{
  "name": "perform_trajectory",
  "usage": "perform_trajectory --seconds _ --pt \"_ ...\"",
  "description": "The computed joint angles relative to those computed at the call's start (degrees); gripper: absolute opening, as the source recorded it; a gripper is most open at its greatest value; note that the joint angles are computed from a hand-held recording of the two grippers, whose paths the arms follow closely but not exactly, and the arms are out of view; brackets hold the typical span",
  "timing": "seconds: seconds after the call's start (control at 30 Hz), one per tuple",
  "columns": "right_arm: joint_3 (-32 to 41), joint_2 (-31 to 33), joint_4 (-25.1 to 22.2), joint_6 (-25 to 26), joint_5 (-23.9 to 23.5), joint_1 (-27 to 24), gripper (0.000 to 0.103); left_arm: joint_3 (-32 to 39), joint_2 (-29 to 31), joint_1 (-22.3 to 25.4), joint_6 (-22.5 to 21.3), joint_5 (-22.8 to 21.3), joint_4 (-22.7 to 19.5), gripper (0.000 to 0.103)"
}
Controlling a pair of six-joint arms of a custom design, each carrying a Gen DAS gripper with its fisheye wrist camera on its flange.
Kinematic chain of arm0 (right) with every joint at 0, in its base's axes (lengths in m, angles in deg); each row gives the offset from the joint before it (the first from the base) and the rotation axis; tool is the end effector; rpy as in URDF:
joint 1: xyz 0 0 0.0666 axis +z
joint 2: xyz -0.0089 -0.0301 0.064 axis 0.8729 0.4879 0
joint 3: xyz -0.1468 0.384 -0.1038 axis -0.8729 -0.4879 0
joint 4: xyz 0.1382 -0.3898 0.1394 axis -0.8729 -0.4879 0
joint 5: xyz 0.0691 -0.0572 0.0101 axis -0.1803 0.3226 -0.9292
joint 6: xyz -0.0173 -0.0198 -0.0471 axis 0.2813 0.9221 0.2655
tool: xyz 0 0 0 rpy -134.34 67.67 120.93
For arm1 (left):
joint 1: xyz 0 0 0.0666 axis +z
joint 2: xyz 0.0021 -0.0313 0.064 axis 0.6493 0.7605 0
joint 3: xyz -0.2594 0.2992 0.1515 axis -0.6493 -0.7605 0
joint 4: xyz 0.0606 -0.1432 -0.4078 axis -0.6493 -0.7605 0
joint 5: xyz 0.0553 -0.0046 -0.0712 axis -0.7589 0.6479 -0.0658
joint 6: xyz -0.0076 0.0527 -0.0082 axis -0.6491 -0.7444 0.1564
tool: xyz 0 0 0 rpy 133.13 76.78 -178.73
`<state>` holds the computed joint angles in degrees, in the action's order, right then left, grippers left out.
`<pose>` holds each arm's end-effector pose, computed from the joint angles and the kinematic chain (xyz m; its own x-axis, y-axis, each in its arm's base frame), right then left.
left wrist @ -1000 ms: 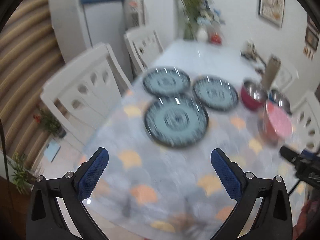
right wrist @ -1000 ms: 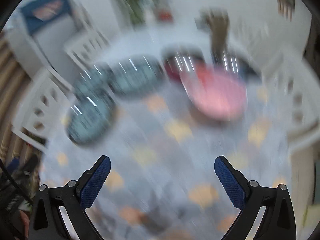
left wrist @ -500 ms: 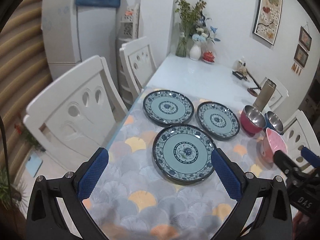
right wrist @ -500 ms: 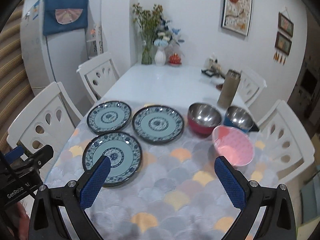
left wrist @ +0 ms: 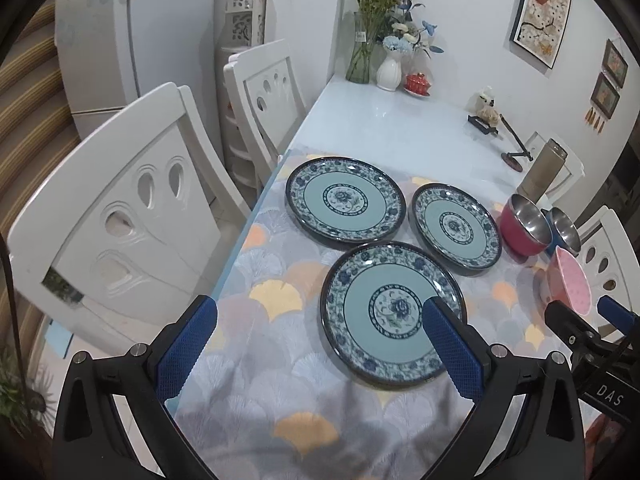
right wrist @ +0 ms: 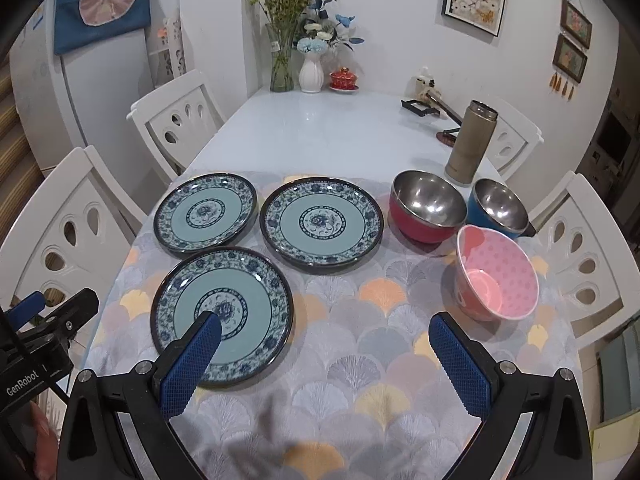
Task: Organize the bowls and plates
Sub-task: 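Move both grippers toward the nearest blue-and-white plate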
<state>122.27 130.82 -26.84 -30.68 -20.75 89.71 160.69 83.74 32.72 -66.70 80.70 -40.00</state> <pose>0.6119 0.3214 0.4939 -0.7648 0.0985 -0.6367 0.1428 0.9896 -0.0184 0.6240 -0.0854 0.4966 -0.7624 -0.0669 -0.6437 0.0030 0.9943 -0.1069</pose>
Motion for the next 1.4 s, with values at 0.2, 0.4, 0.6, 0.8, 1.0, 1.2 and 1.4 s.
perform_trajectory --seconds 0.2,0.4,0.6,0.8,1.0,1.2,1.4 --pt "5.30 3.96 -2.08 1.70 -0.78 -1.26 0.103 5.67 4.64 0.38 -0.74 1.28 -3.13 0.102" --pt "7.77 6.72 -5.09 1.08 -4.12 -2.13 0.103 7.38 6.80 0.51 -0.87 2.47 -5.42 0.102" --pt "8.51 7.56 -6.14 0.82 -4.82 -2.30 0.103 8.49 7.81 0.91 -0.01 3.66 -6.31 0.102" --pt "8.04 7.32 -6.54 -0.27 -5.72 -2.38 0.103 8.25 7.82 0.98 -0.03 4.27 -6.72 0.102" --pt "7.15 7.04 -6.50 -1.35 -7.34 -2.44 0.103 8.24 7.85 1.14 -0.06 4.69 -6.65 0.102" --pt "8.00 7.62 -7.12 0.14 -6.41 -1.94 0.103 9.08 8.46 1.14 -0.61 5.20 -7.50 0.101" --pt "9.01 8.15 -7.31 1.19 -5.37 -1.85 0.103 9.41 8.66 0.99 -0.98 4.94 -7.05 0.101"
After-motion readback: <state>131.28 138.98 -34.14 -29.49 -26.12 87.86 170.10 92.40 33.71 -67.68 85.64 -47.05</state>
